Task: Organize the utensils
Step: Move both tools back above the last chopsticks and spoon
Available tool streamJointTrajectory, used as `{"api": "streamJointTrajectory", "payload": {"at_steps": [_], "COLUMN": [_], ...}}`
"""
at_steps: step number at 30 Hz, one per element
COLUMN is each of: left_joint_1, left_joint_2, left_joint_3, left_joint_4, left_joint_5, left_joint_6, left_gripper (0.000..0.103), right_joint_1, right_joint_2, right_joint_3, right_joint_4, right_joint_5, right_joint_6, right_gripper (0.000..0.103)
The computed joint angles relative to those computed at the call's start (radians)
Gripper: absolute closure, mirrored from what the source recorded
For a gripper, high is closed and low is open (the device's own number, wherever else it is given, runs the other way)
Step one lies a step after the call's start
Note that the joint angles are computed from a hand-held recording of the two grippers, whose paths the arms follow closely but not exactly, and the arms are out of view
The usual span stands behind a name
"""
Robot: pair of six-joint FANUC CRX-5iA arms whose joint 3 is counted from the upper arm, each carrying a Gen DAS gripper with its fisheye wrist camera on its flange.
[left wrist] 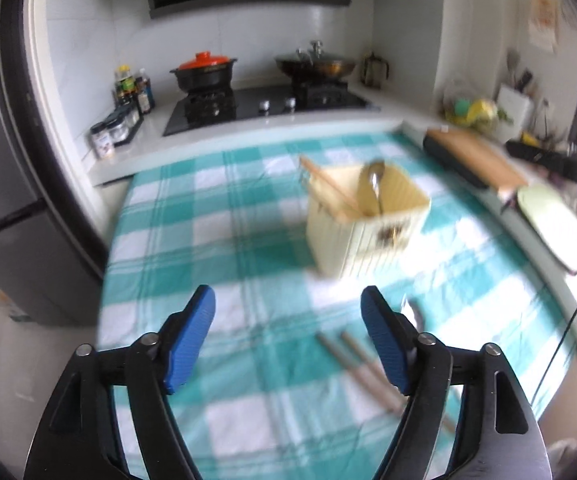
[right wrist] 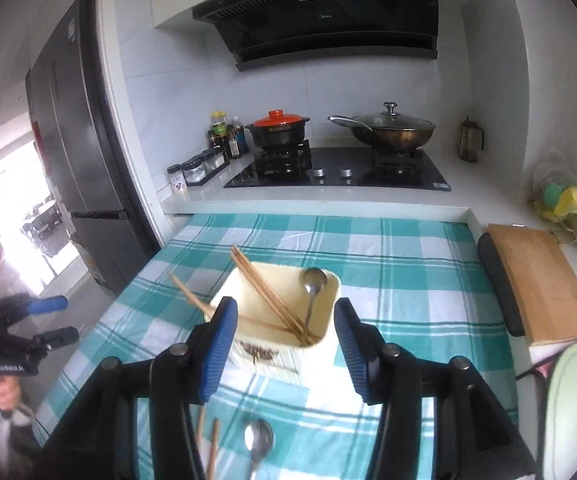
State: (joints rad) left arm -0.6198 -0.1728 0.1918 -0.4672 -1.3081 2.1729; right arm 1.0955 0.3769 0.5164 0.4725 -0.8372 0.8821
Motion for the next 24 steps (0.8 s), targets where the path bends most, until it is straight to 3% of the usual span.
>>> {"api": "streamJointTrajectory", "payload": {"at_steps": [2, 6, 12, 14, 17, 24], "left_joint_1": [-0.058, -0.176, -0.318, -0.363, -0.419, -0.401], "left_joint_2": [-0.031, -0.062, -0.002, 0.041, 0.082, 0.111], "left_joint_3": [-0.034, -0.125, -0.220, -0.212, -0.207, -0.211], "left_joint_4": [-0.033, -0.090, -0.160, -0.185, -0.213, -0.156], "left_joint_5": [-0.054, -0.070, -0.027, -0.059, -0.090, -0.038], "left_joint_6": [0.049, 0.229, 0.581, 0.683, 0.781, 0.776], "left_gripper": [0.019, 0.016, 0.016, 0.016, 0.016, 0.016], "right_joint_1": [0.041, 0.122, 0.241, 0.289, 0.329, 0.324], "right_joint_2": [-0.107, -0.245, -0.314, -0.303, -0.307, -0.292], "right_joint_3": [-0.205, -0.530, -0.841, -0.886, -0.927, -0.916], "right_joint_4": [0.135, 0.381, 0.580, 0.628, 0.660, 0.710], "right_joint_5": [0.035, 0.050, 0.021, -0.041, -0.038, -0.022], "right_joint_6": [-0.103, -0.362, -0.841, -0.953, -0.962, -0.978], "right_gripper": [0.051, 0.051, 0.051, 0.051, 0.051, 0.051]}}
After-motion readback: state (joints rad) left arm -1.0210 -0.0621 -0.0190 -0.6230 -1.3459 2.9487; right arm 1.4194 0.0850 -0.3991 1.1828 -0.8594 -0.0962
